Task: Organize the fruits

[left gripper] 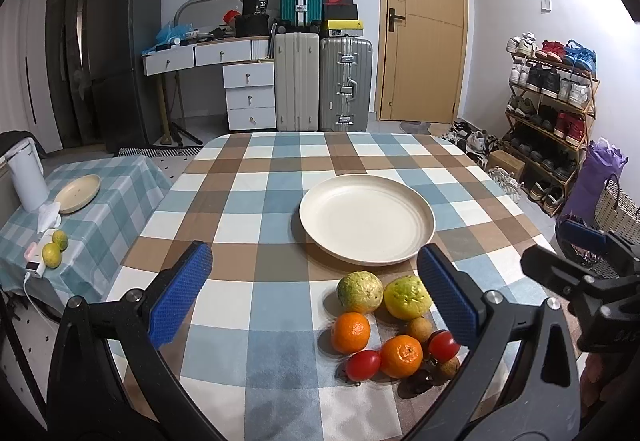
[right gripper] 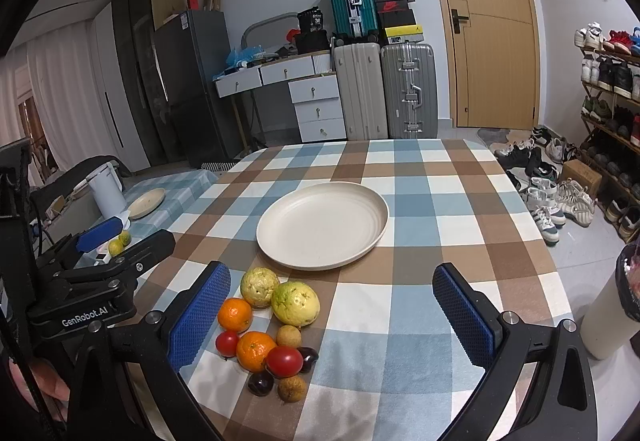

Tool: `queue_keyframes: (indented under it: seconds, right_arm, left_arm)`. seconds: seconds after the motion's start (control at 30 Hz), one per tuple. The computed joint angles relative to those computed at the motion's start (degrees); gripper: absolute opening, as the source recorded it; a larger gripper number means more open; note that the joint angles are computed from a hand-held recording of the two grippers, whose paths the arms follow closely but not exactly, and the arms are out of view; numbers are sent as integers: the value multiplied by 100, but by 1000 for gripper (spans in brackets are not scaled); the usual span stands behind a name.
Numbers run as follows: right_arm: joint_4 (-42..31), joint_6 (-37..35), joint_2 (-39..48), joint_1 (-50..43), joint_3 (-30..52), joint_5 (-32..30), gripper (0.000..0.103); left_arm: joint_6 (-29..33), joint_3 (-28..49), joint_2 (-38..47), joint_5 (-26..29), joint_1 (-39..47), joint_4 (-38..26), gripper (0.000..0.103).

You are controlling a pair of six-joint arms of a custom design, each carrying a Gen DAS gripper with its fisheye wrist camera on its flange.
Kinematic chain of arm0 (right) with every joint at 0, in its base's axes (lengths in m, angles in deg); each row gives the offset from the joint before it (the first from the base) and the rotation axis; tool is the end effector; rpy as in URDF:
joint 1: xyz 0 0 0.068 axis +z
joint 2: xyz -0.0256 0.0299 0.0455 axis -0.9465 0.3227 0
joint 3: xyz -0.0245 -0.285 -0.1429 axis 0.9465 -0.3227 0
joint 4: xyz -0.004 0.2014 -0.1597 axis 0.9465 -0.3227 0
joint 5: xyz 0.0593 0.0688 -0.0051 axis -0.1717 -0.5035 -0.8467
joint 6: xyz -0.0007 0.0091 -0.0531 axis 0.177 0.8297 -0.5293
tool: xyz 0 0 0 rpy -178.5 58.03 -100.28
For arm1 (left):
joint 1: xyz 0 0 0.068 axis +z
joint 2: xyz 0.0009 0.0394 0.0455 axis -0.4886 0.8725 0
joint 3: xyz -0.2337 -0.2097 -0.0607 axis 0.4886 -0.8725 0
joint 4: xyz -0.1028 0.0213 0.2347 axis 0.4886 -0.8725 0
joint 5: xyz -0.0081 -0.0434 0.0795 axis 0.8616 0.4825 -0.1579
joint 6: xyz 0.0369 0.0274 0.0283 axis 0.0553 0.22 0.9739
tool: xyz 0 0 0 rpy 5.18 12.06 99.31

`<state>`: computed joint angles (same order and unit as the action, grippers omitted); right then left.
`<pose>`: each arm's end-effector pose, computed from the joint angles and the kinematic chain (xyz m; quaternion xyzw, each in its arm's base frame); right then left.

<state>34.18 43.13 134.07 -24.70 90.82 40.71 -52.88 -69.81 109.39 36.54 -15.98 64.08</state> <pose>0.1640 0.1430 0.0984 0.0641 0.8751 0.0647 0.4752 0.2319 0.0381 0.1295 0.1290 0.8565 -0.0856 0.4923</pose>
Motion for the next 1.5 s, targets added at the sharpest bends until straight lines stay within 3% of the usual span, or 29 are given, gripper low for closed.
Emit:
queue_keyframes:
  seconds: [0.43,0.6,0.77,1.0,1.27,1.5]
  right_arm:
    - [485,-24,414,-444,1,-746,103]
    - [637,-202,711,-959,157,-1541,103]
    - [1087,-260,1270,-1725,329,-2829,103]
    - [901,-298,2039,-2305,964,-4095,103]
    - [331,-547,2404,-2300,1672,-4412,103]
    - [-108,-754,2448,-2175,1948,-4309,103]
  left_arm:
    - [84,116,31,-29,11,-27,102]
    - [141,583,-30,78,0,-761,102]
    - [200,1014,125,76,-81,-1084,102]
    - [193,1655,592,156,-62,-1554,102]
    - [163,1903,922,146,-86,-1642,102]
    - [128,1928,1040,185,-75,-1695,102]
